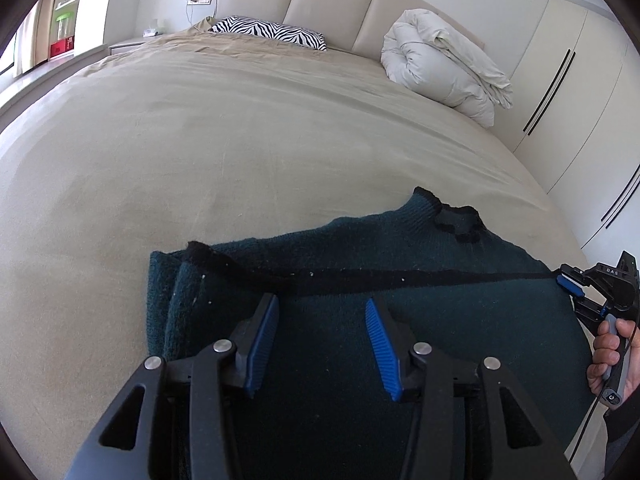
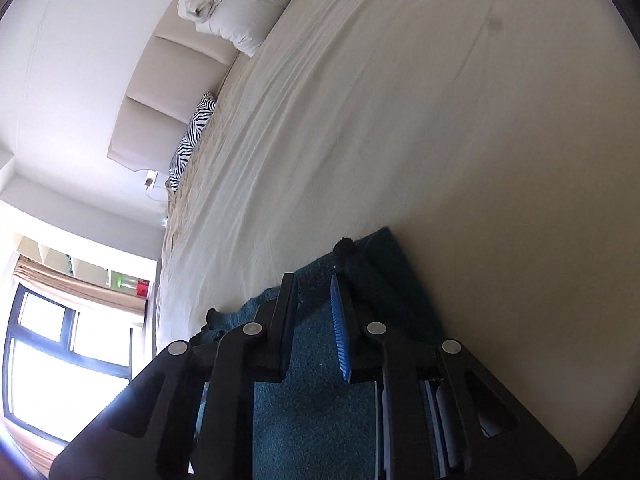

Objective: Fold small clothes

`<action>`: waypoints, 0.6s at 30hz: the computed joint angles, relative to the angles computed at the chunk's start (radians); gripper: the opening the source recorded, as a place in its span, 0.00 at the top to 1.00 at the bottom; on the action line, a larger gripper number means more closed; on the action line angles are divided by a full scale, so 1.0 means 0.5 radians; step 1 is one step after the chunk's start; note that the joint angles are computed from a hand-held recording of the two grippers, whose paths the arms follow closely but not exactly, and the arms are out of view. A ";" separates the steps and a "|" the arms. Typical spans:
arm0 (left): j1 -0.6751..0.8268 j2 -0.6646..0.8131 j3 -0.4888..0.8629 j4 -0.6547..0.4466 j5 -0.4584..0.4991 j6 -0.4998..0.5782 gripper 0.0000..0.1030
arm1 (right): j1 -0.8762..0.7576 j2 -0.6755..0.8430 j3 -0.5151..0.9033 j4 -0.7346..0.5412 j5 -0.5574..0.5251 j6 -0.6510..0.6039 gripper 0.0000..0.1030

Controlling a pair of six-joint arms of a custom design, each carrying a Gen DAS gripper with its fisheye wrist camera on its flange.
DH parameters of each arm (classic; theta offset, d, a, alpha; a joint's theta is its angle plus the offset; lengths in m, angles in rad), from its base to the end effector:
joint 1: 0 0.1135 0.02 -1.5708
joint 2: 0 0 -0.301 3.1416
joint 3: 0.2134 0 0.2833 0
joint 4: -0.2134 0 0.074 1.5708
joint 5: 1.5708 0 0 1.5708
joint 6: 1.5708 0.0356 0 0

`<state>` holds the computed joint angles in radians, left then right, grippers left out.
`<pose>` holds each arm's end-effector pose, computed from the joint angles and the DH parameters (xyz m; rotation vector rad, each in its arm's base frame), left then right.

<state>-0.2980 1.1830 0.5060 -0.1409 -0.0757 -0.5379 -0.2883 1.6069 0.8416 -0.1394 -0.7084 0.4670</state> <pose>0.2249 -0.0663 0.1856 -0.3238 2.3855 -0.3029 0.3273 -0.0729 0.1863 0.5949 2.3258 0.9506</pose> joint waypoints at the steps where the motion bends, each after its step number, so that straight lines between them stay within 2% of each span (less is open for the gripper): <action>1: -0.064 -0.063 0.022 -0.111 -0.068 -0.044 0.52 | -0.020 -0.090 -0.037 -0.029 -0.024 -0.001 0.82; 4: -0.356 -0.393 -0.029 -0.308 -0.149 -0.267 0.52 | 0.072 -0.463 -0.241 -0.158 -0.265 -0.068 0.82; 5: -0.532 -0.496 -0.047 -0.383 -0.234 -0.397 0.49 | 0.173 -0.605 -0.325 -0.218 -0.319 -0.089 0.82; 8: -1.138 -0.585 -0.067 -0.595 -0.603 -0.835 0.43 | 0.604 -0.911 -0.628 -0.121 -0.379 0.086 0.82; 11: -1.451 -0.499 -0.128 -0.673 -0.684 -1.220 0.43 | 1.045 -0.962 -0.885 0.149 -0.292 0.360 0.71; 12: -1.524 -0.456 -0.157 -0.666 -0.720 -1.304 0.43 | 1.140 -0.941 -0.960 0.249 -0.232 0.437 0.62; 13: -1.583 -0.428 -0.179 -0.649 -0.770 -1.333 0.44 | 1.183 -0.923 -1.028 0.336 -0.183 0.497 0.61; 14: -1.608 -0.411 -0.187 -0.642 -0.796 -1.322 0.44 | 1.126 -0.947 -1.143 0.434 -0.241 0.468 0.63; 15: -1.600 -0.409 -0.184 -0.645 -0.791 -1.310 0.44 | 1.063 -0.919 -1.164 0.471 -0.292 0.434 0.69; 18: -1.549 -0.411 -0.177 -0.644 -0.739 -1.289 0.44 | 0.775 -1.037 -1.133 0.223 -0.296 0.255 0.72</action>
